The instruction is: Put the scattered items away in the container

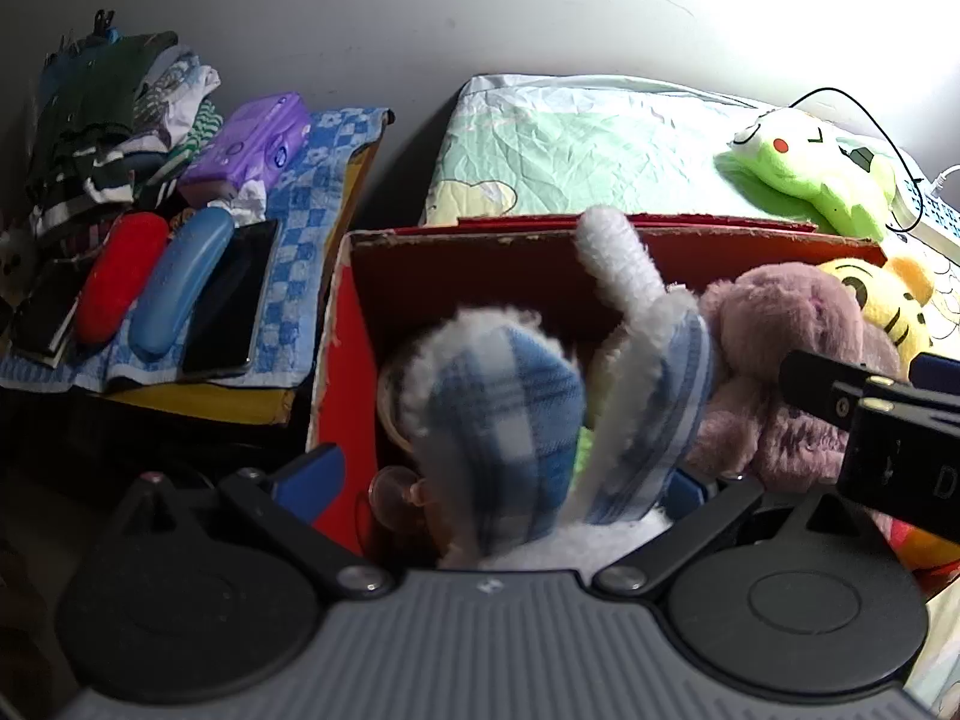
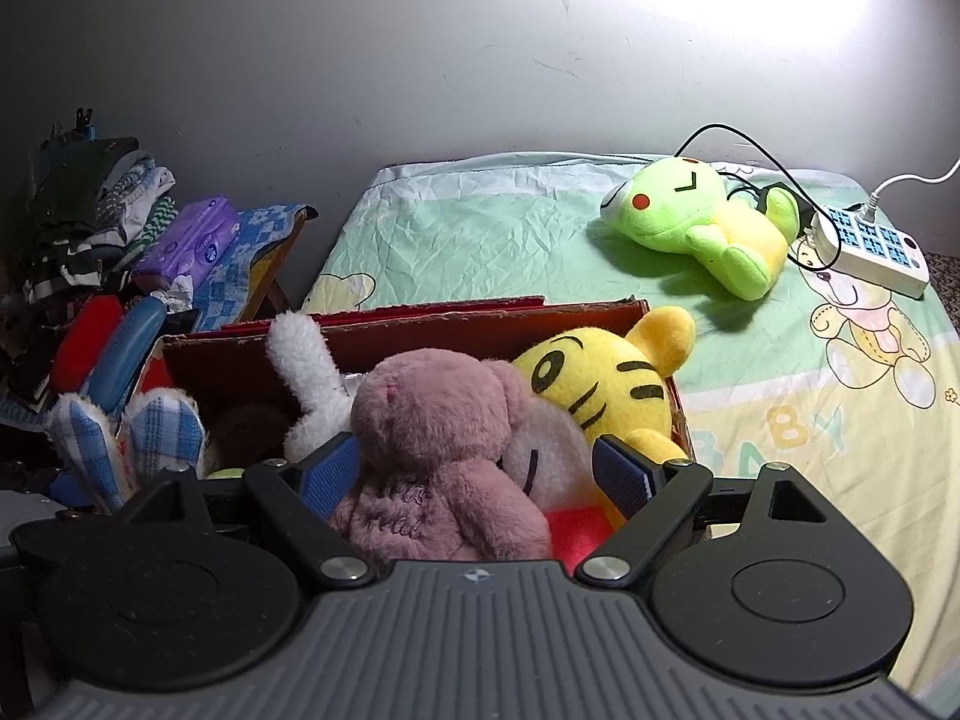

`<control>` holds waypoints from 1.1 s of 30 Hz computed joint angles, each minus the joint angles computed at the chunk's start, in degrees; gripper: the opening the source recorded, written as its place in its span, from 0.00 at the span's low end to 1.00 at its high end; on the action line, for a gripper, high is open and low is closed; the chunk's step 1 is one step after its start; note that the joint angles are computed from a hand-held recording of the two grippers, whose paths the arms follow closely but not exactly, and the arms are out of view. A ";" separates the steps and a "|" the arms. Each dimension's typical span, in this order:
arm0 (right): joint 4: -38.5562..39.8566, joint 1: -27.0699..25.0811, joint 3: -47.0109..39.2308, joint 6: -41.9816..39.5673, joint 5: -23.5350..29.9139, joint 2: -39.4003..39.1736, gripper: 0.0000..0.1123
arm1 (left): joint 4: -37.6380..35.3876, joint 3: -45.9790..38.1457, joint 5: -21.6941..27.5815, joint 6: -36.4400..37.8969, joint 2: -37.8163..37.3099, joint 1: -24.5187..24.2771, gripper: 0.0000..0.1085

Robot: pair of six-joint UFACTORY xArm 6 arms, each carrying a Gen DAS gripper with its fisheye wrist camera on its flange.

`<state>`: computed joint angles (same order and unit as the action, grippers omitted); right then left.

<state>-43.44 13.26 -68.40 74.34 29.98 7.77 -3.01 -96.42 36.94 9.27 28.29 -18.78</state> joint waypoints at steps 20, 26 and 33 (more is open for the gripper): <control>-0.88 -0.56 3.44 2.71 -2.83 -2.07 0.77 | -1.48 0.08 0.08 0.66 0.21 0.25 0.94; -1.61 -0.39 3.82 3.28 -2.69 -2.45 0.77 | -1.05 0.53 -0.45 0.25 -0.06 0.20 0.94; -1.78 -0.29 4.53 3.54 -2.81 -3.00 0.77 | -0.64 2.04 -1.16 -0.29 -1.04 0.11 0.94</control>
<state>-45.22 12.97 -63.87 77.88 27.16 4.77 -3.65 -94.38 35.79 8.99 27.25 -18.67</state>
